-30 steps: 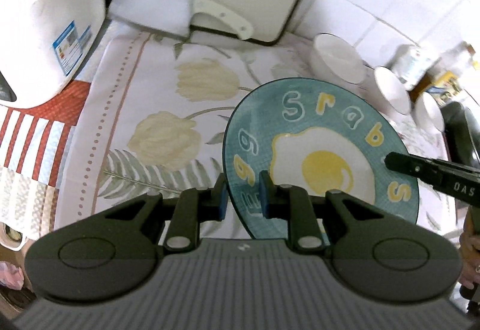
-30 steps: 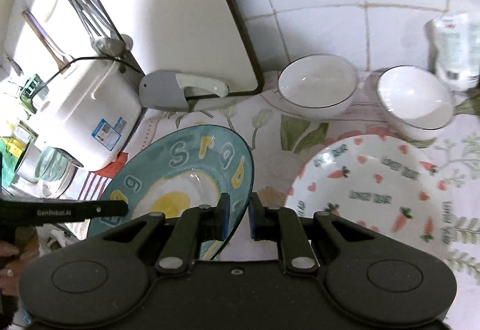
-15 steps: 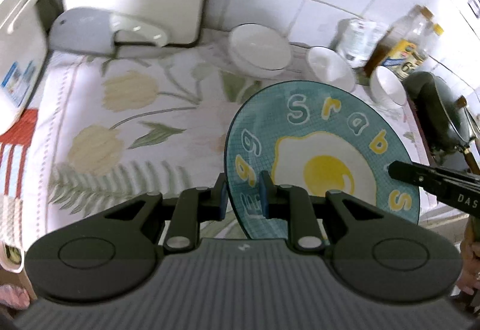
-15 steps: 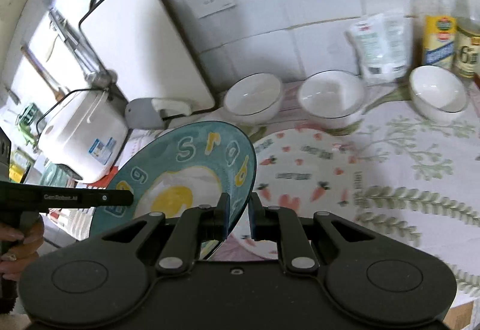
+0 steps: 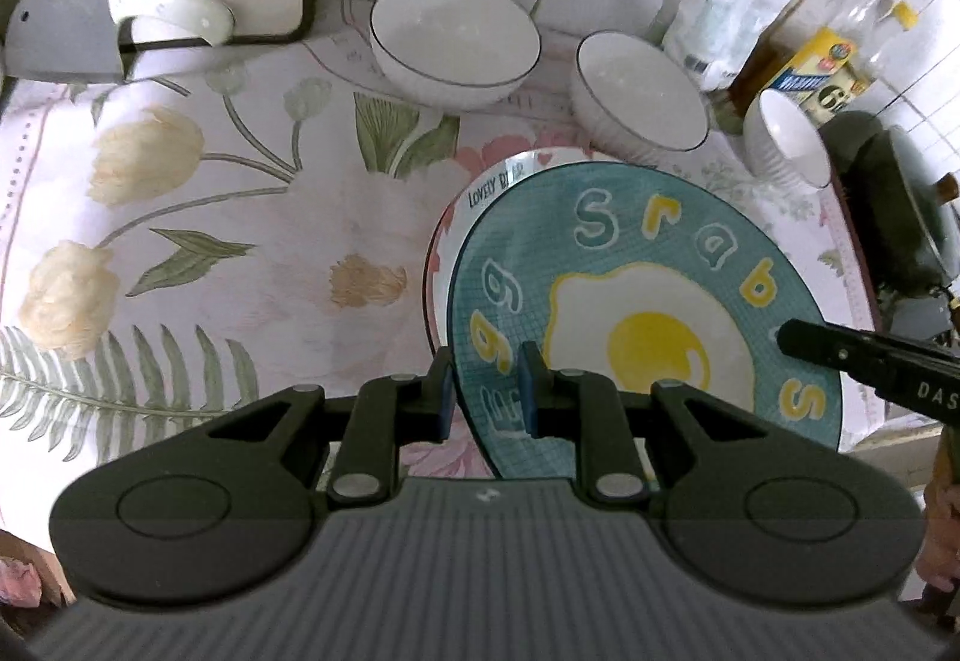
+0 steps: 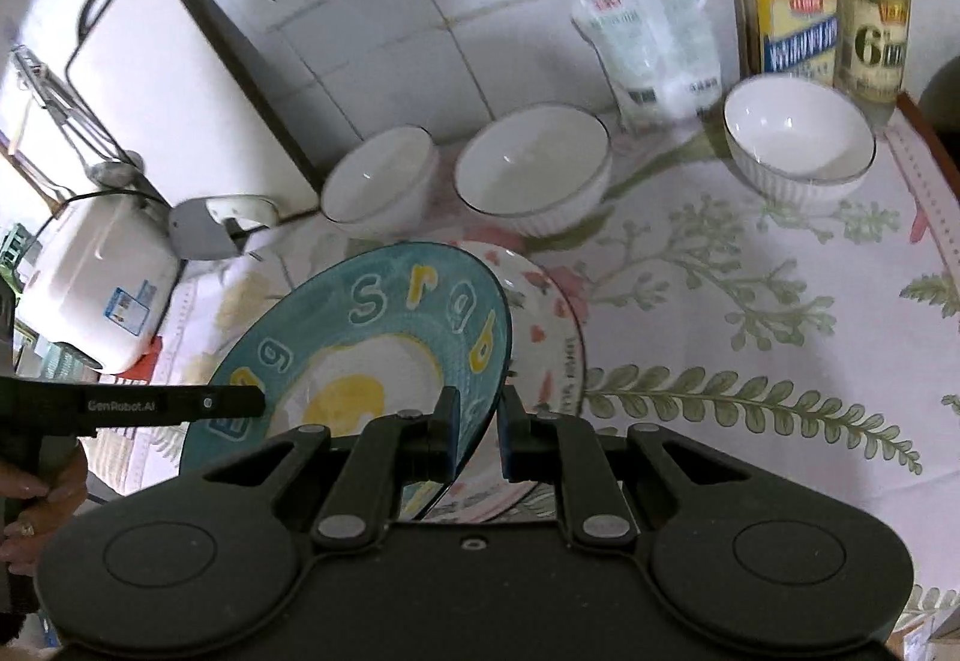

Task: Organize plates and bowls
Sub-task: 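Lift the blue egg plate and carry it over the bunny plate, then lower the blue egg plate onto the bunny plate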

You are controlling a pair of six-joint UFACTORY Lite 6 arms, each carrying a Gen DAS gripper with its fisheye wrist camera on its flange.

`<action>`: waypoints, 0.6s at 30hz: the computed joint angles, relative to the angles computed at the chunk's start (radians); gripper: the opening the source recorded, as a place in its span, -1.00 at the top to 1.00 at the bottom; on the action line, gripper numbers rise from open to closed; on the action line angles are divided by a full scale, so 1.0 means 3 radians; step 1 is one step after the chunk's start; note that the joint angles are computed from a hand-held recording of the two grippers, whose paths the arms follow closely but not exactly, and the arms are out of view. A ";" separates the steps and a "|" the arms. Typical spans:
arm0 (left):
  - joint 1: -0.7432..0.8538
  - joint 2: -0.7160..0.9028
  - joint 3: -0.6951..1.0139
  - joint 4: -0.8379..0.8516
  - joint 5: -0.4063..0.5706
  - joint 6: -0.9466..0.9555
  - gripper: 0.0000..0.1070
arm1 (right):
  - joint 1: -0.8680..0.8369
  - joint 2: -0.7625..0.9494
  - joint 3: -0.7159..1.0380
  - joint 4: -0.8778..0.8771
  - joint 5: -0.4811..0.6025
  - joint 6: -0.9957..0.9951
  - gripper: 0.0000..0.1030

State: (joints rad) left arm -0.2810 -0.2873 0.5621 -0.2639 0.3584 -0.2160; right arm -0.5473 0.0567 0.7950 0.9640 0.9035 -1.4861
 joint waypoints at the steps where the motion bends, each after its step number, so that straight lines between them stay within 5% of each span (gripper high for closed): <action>1: -0.0006 0.0094 0.0028 -0.0005 -0.0034 -0.0002 0.65 | 0.0005 0.0074 0.0016 0.0018 -0.0032 -0.0035 0.66; 11: 0.0098 0.0676 0.0192 -0.0447 -0.0277 0.0453 0.65 | 0.0252 0.0498 0.0218 0.0049 -0.0323 -0.0078 0.66; 18: 0.0074 0.0846 0.0317 -0.0150 -0.0294 0.0222 0.65 | 0.0418 0.0536 0.0226 0.0005 -0.0519 -0.0101 0.66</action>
